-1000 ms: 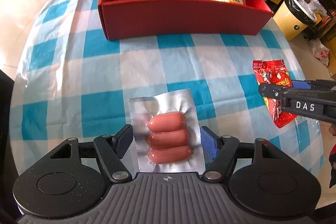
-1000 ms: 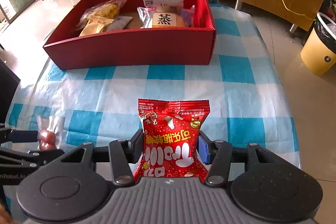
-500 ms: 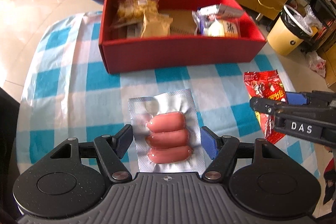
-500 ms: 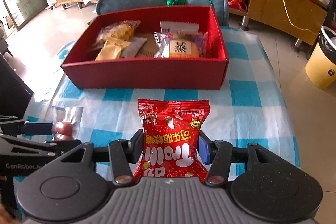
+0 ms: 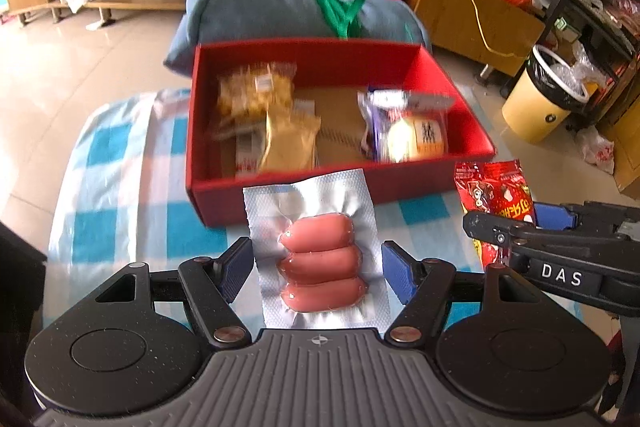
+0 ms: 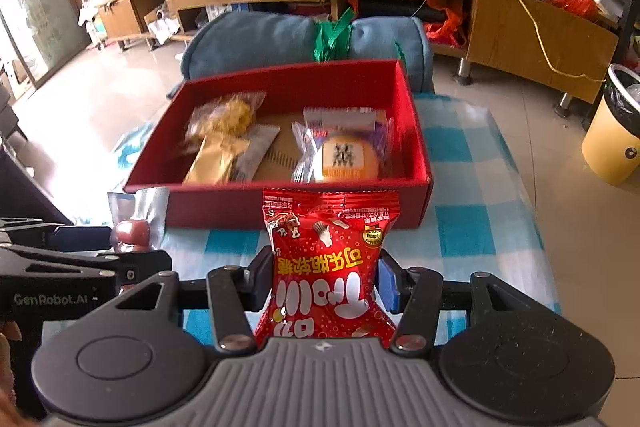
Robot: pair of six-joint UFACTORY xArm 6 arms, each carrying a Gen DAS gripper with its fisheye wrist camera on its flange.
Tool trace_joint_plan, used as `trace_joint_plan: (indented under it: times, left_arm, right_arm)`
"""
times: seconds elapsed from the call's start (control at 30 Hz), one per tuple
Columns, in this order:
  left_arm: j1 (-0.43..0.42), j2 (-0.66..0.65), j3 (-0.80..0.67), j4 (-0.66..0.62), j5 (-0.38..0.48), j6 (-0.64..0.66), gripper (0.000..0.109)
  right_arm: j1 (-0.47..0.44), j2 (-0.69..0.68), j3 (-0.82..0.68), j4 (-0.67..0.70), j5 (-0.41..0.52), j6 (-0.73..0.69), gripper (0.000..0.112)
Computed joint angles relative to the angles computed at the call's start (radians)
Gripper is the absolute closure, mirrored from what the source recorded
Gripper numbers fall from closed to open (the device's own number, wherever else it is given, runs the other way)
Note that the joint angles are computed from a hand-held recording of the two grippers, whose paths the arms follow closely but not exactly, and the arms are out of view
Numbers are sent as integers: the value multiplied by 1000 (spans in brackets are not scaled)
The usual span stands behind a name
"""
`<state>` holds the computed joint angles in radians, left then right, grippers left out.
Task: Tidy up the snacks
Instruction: 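Lift both held packets and carry them over the red box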
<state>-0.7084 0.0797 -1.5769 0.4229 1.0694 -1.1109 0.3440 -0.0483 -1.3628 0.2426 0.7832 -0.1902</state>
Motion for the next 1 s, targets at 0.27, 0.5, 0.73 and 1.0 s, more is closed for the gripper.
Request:
trace_joint_plan:
  times: [0.27,0.5,0.73,1.0]
  left_arm:
    - [40,64,-95,28,1,33,33]
    - [80,143,-193,30,12,73,33]
    - [116,223,-281,24,33,104,33]
    - [137,303,-369,15,73,139,33]
  right_arm:
    - [6,96,-124,7,-10,18,66]
    - [14,211,-266,3,2,46,66]
    - [15,337,-409,-25,32,82,66]
    - [18,439,-522,-60,67,101,66]
